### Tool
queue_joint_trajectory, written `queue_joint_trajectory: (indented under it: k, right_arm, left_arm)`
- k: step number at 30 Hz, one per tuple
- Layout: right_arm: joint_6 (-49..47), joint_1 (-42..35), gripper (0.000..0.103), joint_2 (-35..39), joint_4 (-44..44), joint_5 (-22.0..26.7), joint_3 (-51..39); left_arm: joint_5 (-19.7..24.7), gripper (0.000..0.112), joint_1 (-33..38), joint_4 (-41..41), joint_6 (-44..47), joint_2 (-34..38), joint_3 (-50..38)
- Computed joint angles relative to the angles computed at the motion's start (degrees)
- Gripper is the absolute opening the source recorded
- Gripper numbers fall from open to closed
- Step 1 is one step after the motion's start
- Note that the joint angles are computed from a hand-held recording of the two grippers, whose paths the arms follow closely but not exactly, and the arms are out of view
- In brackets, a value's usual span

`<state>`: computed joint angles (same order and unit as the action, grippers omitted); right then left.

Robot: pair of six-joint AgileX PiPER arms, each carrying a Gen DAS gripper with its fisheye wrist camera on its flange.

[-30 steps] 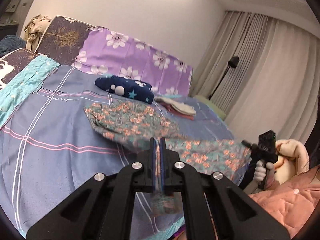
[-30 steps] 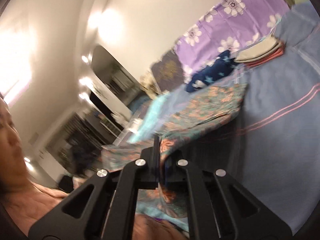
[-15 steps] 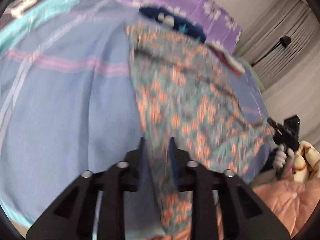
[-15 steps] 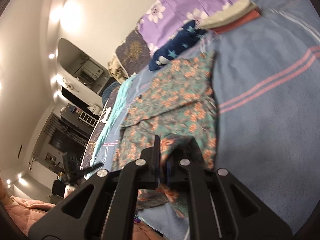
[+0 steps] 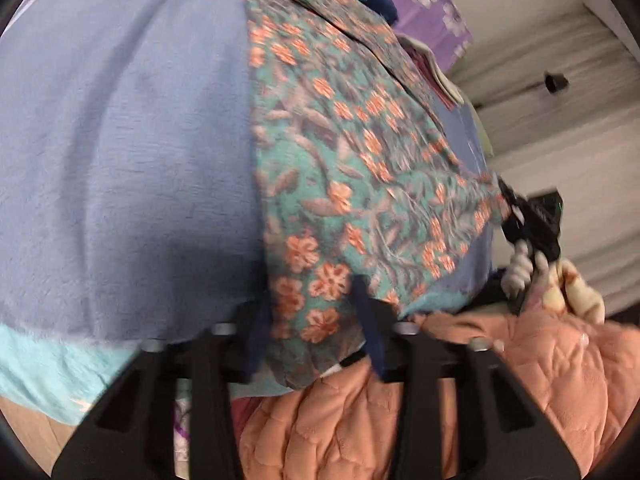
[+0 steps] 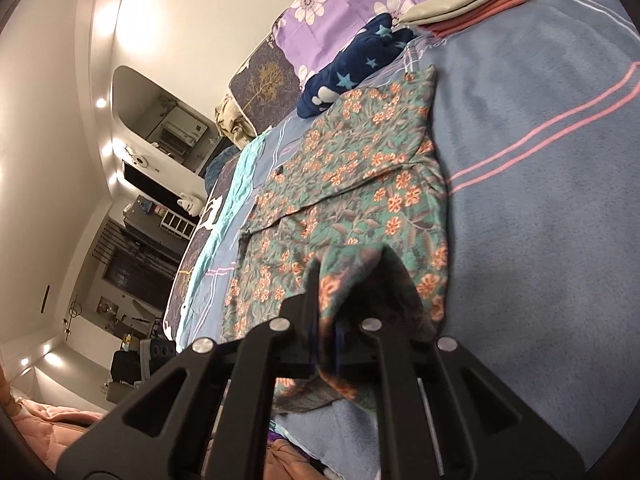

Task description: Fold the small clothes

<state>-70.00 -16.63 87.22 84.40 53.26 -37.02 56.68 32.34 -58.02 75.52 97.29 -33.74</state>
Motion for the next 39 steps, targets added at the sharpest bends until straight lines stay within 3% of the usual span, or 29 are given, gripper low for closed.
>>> queue_joint_trajectory:
  k: [4,7,9,12,15,18,20,23,25,29,34,36,39]
  right_arm:
    - [0.77,-1.39,0.008,-1.16,0.42,1.44,-0.32]
    - [1.05,-2.0,0.008,-1.94,1.14,4.08,-2.87]
    - [1.26,-1.05,0.008,-1.7,1.97,4.4,-6.32]
    - [4.01,1.94,0.008,1.28,2.27,1.47,-14.79]
    - [9.51,5.63,0.008,7.38,-0.93,-4.52,-26.4]
    - [18.64,8.87,0.008,17.97,-8.22,-10.6,-40.76]
    - [26.97,10.75,0.013,27.3,-15.89,-13.89,-51.58]
    - [43.29,11.19,0.017,39.65,-27.93,-11.13,-65.07]
    - [46.15,10.75,0.018,43.36,-28.41,-8.94,-67.21]
    - [37.02,9.66,0.017,41.81,-22.06,-9.51,-60.66]
    - [36.79,10.64,0.022,39.33,-25.61,-8.42,-60.2]
    - [38.92,11.96,0.024,39.18,-29.89,-8.24,-61.43]
    - [40.83,13.64,0.024,38.76,-34.99,-8.46,-61.86]
  left_arm:
    - [4.4,0.001,3.05,-8.38,2.61,-5.74,-0.34]
    - [10.59,0.001,4.78,-17.38,4.87,-9.78,-4.32]
    - [11.95,0.001,4.27,-23.08,6.29,-10.28,-8.04]
    - [9.22,0.001,0.82,-30.44,5.56,-7.49,-17.08]
    - [0.11,0.001,-6.2,-32.93,1.19,0.55,-29.96]
    - [-11.38,0.001,-13.6,-29.16,-6.26,13.18,-46.08]
    - [-16.45,0.001,-16.56,-24.16,-11.88,20.28,-54.09]
    - [-18.05,0.001,-19.34,-9.88,-28.45,32.67,-67.65]
    - [-17.07,0.002,-19.91,-4.72,-34.23,36.91,-71.67]
    - [-14.37,0.002,-18.86,-4.86,-32.78,38.34,-72.03]
    - [-15.08,0.007,-19.88,2.54,-35.47,37.37,-73.17]
    - [-15.76,0.011,-20.5,4.45,-36.4,37.16,-73.03]
    - [-17.33,0.029,-20.79,4.26,-35.78,35.5,-70.64]
